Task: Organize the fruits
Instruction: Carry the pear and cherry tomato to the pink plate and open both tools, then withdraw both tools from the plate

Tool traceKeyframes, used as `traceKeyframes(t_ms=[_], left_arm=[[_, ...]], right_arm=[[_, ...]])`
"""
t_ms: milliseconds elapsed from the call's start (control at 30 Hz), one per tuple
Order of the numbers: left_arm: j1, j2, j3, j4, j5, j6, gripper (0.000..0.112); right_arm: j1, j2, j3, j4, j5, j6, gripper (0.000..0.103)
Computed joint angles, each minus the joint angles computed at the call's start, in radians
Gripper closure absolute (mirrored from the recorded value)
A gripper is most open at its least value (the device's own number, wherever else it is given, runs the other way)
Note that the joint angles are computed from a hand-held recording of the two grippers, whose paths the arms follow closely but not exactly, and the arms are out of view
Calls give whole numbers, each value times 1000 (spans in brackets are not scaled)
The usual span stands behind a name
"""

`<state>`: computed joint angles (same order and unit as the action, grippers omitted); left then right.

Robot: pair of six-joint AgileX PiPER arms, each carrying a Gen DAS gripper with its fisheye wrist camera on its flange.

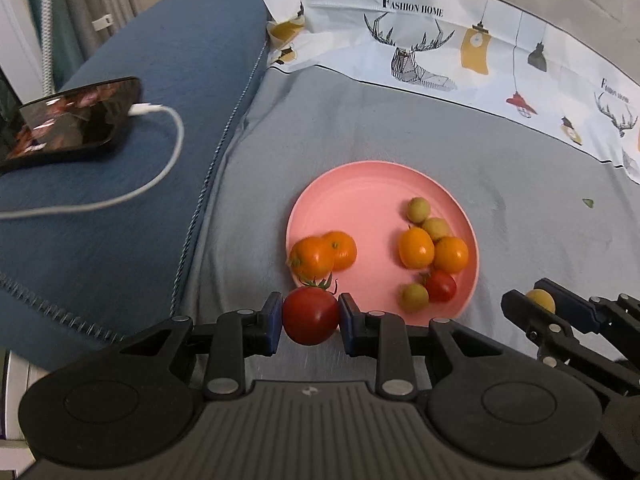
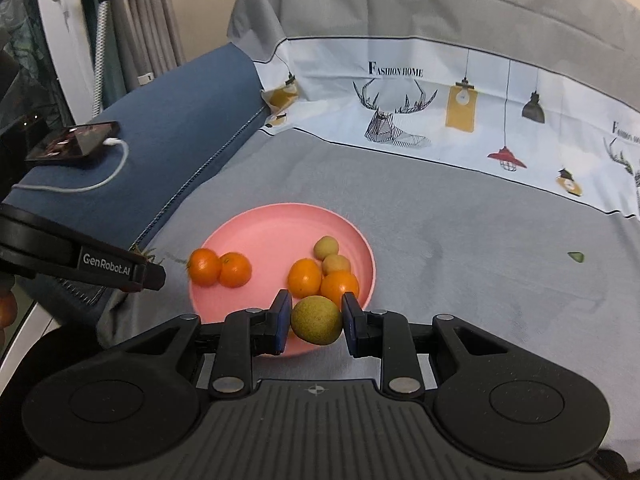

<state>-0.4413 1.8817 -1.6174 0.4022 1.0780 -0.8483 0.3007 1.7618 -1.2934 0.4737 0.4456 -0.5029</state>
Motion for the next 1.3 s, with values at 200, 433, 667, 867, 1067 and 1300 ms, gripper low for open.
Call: traceKeyframes(t_ms=[200, 433, 667, 867, 1067, 1300], left_arm=[[49, 143, -151, -39, 9, 91, 80], [75, 293, -326, -51, 38, 163, 79], [98, 323, -366, -38, -30, 203, 13], [54, 215, -211, 97, -100, 107, 10], [-7, 25, 11, 128, -58, -41, 10], [-155, -204, 220, 222, 58, -266, 10]], right_arm=[[10, 138, -121, 24, -7, -37, 75], [24, 259, -240, 36, 14, -98, 75], [24, 339, -347, 92, 41, -196, 39], [45, 261, -246, 13, -2, -150, 10], [48, 65, -43, -168, -8, 123, 3], [33, -175, 160, -303, -47, 377, 1]])
